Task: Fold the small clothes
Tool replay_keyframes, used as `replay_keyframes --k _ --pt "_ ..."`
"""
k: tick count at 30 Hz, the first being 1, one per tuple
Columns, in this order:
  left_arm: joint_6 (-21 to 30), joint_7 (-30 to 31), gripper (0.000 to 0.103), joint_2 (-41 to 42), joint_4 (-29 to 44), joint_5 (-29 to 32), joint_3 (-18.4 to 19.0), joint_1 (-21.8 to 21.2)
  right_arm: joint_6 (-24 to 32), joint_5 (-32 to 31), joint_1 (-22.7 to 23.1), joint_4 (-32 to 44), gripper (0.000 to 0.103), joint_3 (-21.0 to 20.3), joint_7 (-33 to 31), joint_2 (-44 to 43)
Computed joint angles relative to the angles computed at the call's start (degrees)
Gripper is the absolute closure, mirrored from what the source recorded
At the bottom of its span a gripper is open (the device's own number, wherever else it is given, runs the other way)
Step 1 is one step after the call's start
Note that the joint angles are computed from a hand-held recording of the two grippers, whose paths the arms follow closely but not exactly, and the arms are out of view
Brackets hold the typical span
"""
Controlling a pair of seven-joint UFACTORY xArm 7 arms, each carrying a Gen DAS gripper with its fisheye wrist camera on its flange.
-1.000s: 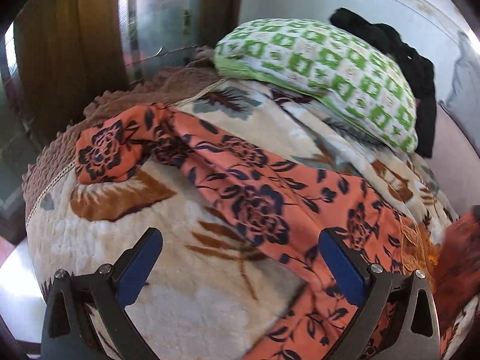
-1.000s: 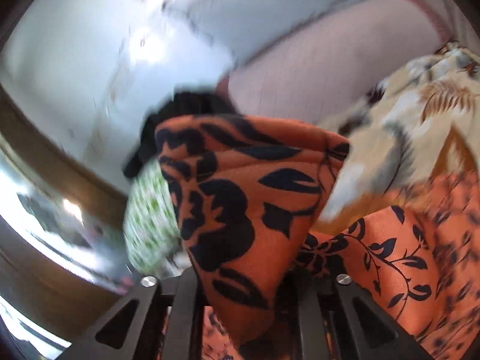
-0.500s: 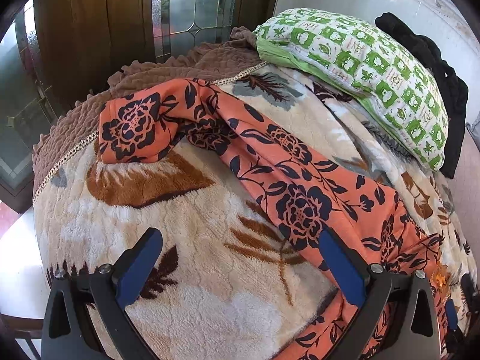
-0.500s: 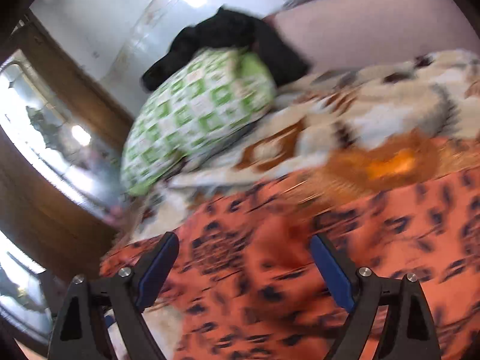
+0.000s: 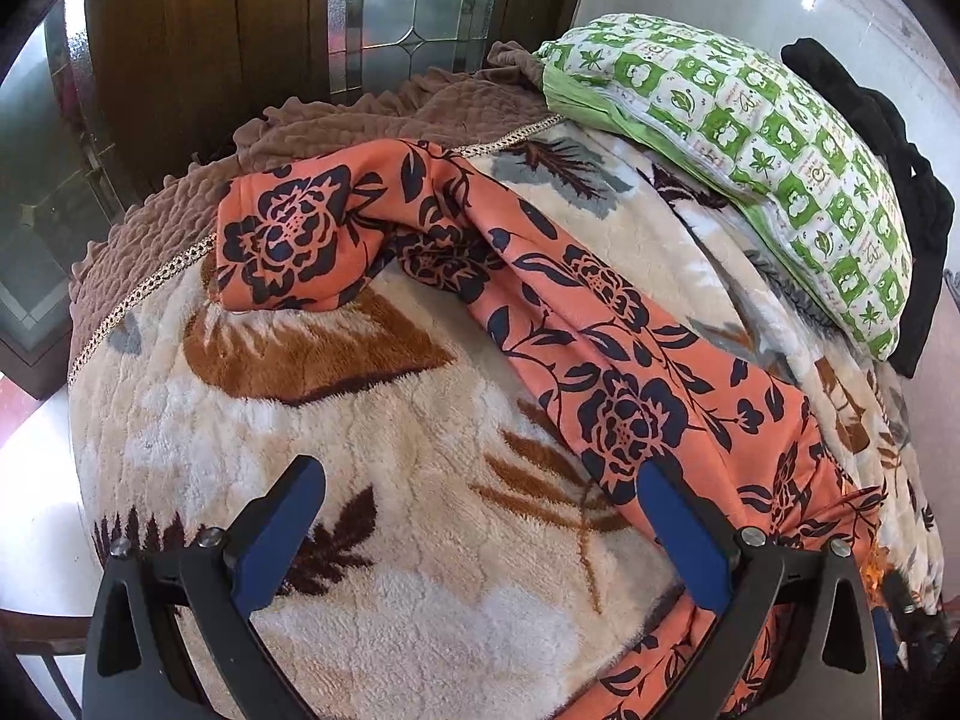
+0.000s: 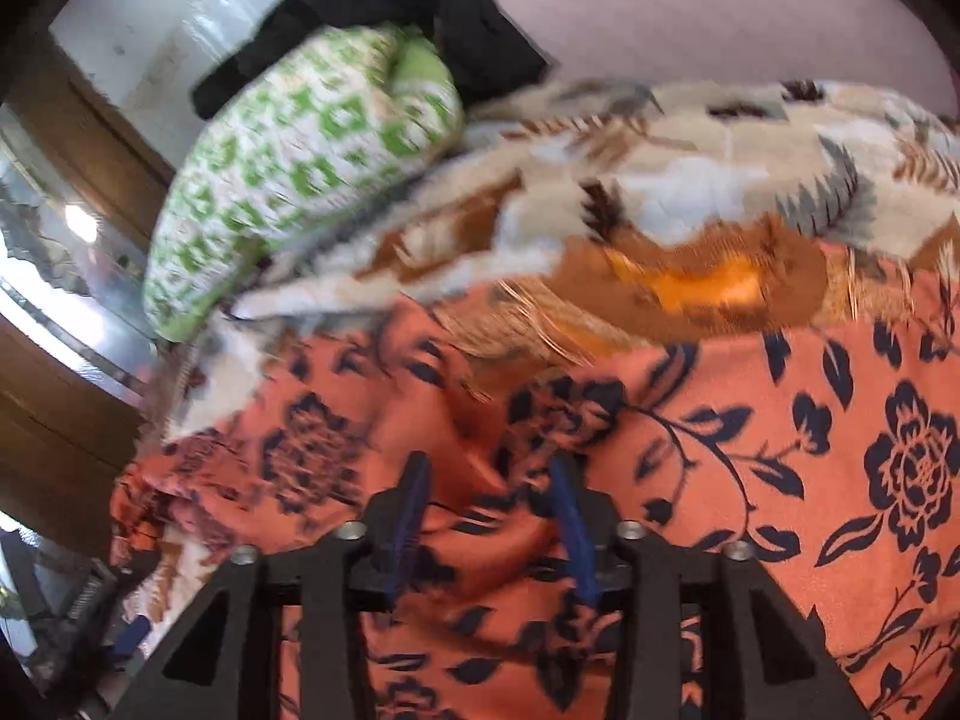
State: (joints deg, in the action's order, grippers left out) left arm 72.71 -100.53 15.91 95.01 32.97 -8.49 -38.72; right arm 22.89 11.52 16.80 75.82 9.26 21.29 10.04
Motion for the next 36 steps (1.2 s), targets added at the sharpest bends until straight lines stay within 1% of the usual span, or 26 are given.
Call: replay_keyframes --k 1,3,4,6,7,8,9,10,11,14,16,17,18,21,23,24,25,26,27,28,29,30,31,33,34,36 --pt "-0.22 -0.10 0.000 -0.25 -0.32 -0.02 0.03 0.07 -0.75 3.28 -1.78 0.38 0.034 2.91 -3.75 -0.26" --pt "-0.93 -0.31 0.000 -0.86 -1.22 -0.34 -0.03 0.38 -0.44 13.36 -2.13 2.09 0.034 5.49 -13.89 0.30" --pt "-1.32 -0.45 0.000 -1.11 -1.62 -0.47 -0.09 0.54 0.54 16.25 -2.01 3.07 0.034 6.27 -16.40 0.99" --pt "-1.63 -0.65 0.000 -1.28 -1.92 -0.62 -0.24 0.73 2.94 18.95 -0.92 5.97 0.035 6.48 -16.24 3.82" --pt "-1.90 -0.67 0.000 -1.48 -2.18 -0.63 -0.29 0.83 3.50 21.81 -1.10 6.22 0.037 6.94 -16.48 4.65" --pt "-2.16 -0.78 0.000 -1.69 -2.46 -0.54 -0.35 0.90 3.85 25.85 -1.76 6.46 0.041 7.73 -17.35 5.70" --pt "-2.26 -0.93 0.000 -1.81 -2.57 -0.43 -0.40 0.94 4.35 29.81 -2.46 6.70 0.050 8.33 -17.69 6.86" --pt "-2.35 -1.02 0.000 -1.97 -2.76 -0.36 -0.44 1.01 3.43 33.50 -2.02 5.68 0.054 7.67 -17.56 7.10" --pt "-2.47 -1.11 0.000 -2.14 -2.96 -0.35 -0.48 1.11 2.96 38.49 -3.97 2.25 0.054 9.35 -17.77 4.95" --pt "-3.31 -1.84 0.000 -2.64 -3.71 -0.48 -0.62 1.46 -2.52 48.93 -3.74 -2.40 0.054 9.17 -18.96 3.37" --pt "-4.15 -2.57 0.000 -2.67 -3.87 -0.43 -0.75 1.58 -5.38 59.10 -4.12 -2.21 0.053 9.96 -23.19 4.35" --pt "-4.58 -2.53 0.000 -2.52 -3.75 -0.38 -0.83 1.60 -6.79 64.08 -5.08 -1.96 0.053 11.05 -25.74 5.05" --pt "-4.52 -2.21 0.000 -2.05 -3.14 -0.34 -0.91 1.51 -7.86 66.66 -3.75 -1.22 0.052 9.75 -26.00 5.82" --pt "-3.85 -0.46 0.000 -0.67 -1.19 -0.36 -0.83 1.07 -13.31 69.37 -1.66 0.90 0.052 8.71 -25.91 7.95" --pt "-3.83 -0.20 0.000 -0.39 -0.75 -0.42 -0.55 0.77 -15.77 68.67 -0.75 1.98 0.052 8.46 -25.39 9.12" --pt "-4.07 -0.26 0.000 -0.70 -1.15 -0.47 -0.41 0.74 -16.91 67.21 -0.27 2.17 0.054 8.21 -23.69 9.26" --pt "-4.26 -0.48 0.000 -0.95 -1.46 -0.40 -0.31 0.71 -17.48 63.45 0.54 1.95 0.067 7.50 -20.08 9.28" --pt "-4.33 -0.59 0.000 -1.21 -1.75 -0.34 -0.25 0.74 -16.64 59.44 1.75 2.17 0.074 6.01 -16.76 9.45" --pt "-4.47 -0.65 0.000 -1.66 -2.32 -0.37 -0.23 0.85 -16.25 57.26 0.97 2.32 0.082 6.92 -15.83 9.67" --pt "-4.49 -0.86 0.000 -1.94 -2.67 -0.37 -0.26 0.94 -16.17 56.00 0.60 1.85 0.087 7.44 -16.14 9.18" --pt "-4.69 -1.13 0.000 -2.33 -3.23 -0.38 -0.31 1.08 -16.35 53.66 0.63 1.01 0.089 7.54 -15.93 8.46" --pt "-4.95 -1.52 0.000 -2.70 -3.77 -0.48 -0.40 1.24 -16.55 52.25 0.23 0.20 0.090 8.10 -16.56 7.56" --pt "-5.25 -1.71 0.000 -2.94 -4.16 -0.59 -0.52 1.41 -16.16 52.52 -1.05 -0.50 0.091 9.49 -18.55 6.56" --pt "-5.23 -1.99 0.000 -2.99 -4.26 -0.55 -0.75 1.54 -13.85 57.21 -3.83 -1.66 0.091 12.56 -24.52 4.62" --pt "-5.02 -2.00 0.000 -2.93 -4.17 -0.43 -0.83 1.54 -12.39 58.73 -3.91 -2.51 0.091 12.65 -26.67 3.39" --pt "-4.91 -1.95 0.000 -2.73 -3.92 -0.55 -0.94 1.61 -10.20 59.56 -3.03 -4.90 0.091 11.85 -29.11 0.62"
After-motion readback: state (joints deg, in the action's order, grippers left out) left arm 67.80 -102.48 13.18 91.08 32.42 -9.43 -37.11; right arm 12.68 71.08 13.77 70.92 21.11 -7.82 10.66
